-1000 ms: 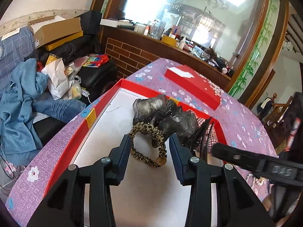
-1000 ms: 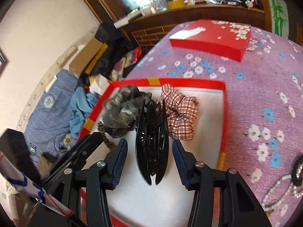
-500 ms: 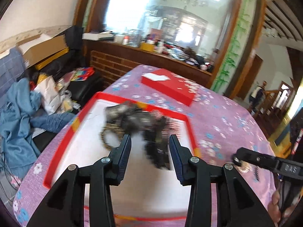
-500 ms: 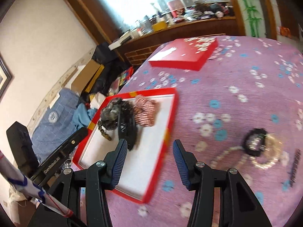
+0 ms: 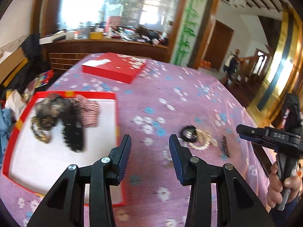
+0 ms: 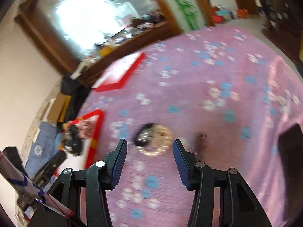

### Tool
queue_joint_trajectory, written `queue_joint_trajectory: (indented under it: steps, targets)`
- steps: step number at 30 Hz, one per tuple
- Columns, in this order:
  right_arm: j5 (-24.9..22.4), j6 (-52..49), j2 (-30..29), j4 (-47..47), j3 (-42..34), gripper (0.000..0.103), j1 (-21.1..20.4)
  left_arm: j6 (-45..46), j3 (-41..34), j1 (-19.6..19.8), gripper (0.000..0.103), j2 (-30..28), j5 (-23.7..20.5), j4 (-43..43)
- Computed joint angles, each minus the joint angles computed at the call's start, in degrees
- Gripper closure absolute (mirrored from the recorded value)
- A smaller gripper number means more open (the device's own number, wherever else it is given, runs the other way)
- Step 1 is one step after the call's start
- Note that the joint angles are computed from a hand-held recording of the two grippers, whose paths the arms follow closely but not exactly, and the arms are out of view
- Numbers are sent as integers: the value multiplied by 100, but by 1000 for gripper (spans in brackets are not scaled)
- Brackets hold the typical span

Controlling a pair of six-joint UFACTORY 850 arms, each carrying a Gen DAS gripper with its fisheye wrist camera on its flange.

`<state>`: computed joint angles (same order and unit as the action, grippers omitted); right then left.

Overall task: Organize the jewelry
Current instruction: 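Grasp the dark beaded hair pin with right gripper while left gripper reaches the flower clip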

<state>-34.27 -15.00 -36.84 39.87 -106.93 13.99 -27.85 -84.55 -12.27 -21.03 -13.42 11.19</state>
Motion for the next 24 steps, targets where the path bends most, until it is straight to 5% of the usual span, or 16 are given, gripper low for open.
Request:
queue_joint_trajectory:
  steps: [7, 16, 24]
  targets:
    - [-847, 1359, -744, -1493, -915, 53, -105, 565, -317, -295, 63, -302, -181, -355]
    - [-1012, 2106, -1155, -3748, -1490, 92, 358, 921, -661, -313, 63, -595, -561, -536]
    - [-486, 1725, -1148, -2546, -1929, 95, 32, 2203, -1780, -405, 58, -1302, -1226, -1640]
